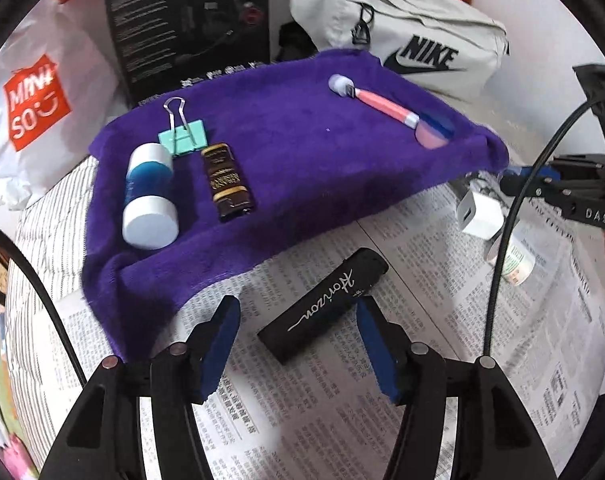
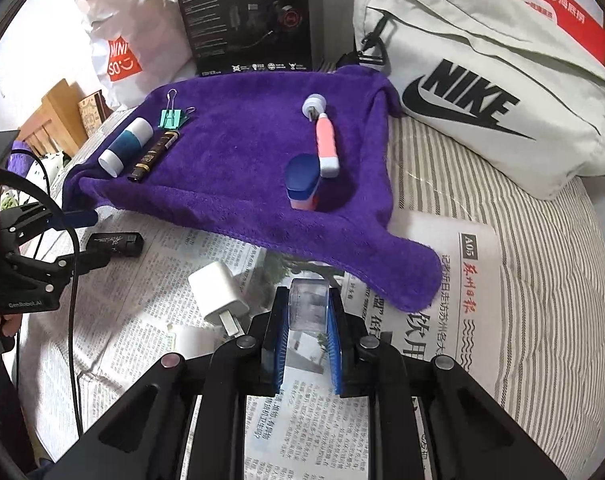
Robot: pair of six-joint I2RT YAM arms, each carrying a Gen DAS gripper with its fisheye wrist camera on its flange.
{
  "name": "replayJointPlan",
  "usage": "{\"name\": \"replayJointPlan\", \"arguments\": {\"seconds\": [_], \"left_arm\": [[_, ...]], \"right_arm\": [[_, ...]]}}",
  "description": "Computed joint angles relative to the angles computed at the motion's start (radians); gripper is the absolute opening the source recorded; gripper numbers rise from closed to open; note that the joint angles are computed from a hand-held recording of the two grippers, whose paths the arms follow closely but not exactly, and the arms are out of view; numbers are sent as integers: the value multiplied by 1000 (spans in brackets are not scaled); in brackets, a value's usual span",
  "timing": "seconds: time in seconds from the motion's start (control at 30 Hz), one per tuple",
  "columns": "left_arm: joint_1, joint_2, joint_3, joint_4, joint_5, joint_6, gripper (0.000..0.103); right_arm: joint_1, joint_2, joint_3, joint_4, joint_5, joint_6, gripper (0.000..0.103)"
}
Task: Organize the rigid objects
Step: 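Grasp the black Horizon tube with the left tool while the right tool grasps the clear plastic cup, then carry the clear cup onto the towel and open the right tool while the left tool carries the Horizon tube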
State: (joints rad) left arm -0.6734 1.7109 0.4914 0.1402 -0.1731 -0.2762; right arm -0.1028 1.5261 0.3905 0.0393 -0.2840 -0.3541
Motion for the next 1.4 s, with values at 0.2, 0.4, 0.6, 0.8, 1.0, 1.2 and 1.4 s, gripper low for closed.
{"name": "replayJointPlan", "arguments": {"seconds": [0.2, 0.4, 0.6, 0.8, 1.0, 1.2, 1.4], "left_arm": [[-3, -2, -4, 6, 24, 18, 31], [-38, -26, -26, 2, 39, 19, 23], [-44, 11, 27, -25, 28, -1, 24], [-53, 38, 65, -48, 16, -23, 21], [-57, 44, 69, -45, 3, -34, 22], [-63, 45, 73, -50, -12, -57, 21], [-48, 2, 45, -56, 13, -101, 21]], "right_arm": [[-21, 28, 3, 9, -6, -6, 17], [-42, 20, 6, -4, -18, -16, 17], [-46, 27, 9, -10, -24, -21, 17], [-50, 39, 7, -6, -30, -27, 17], [-55, 47, 5, 1, -41, -34, 17], [-39, 89, 3, 49, -24, -28, 17], [-59, 9, -11, 3, -49, -49, 17]]}}
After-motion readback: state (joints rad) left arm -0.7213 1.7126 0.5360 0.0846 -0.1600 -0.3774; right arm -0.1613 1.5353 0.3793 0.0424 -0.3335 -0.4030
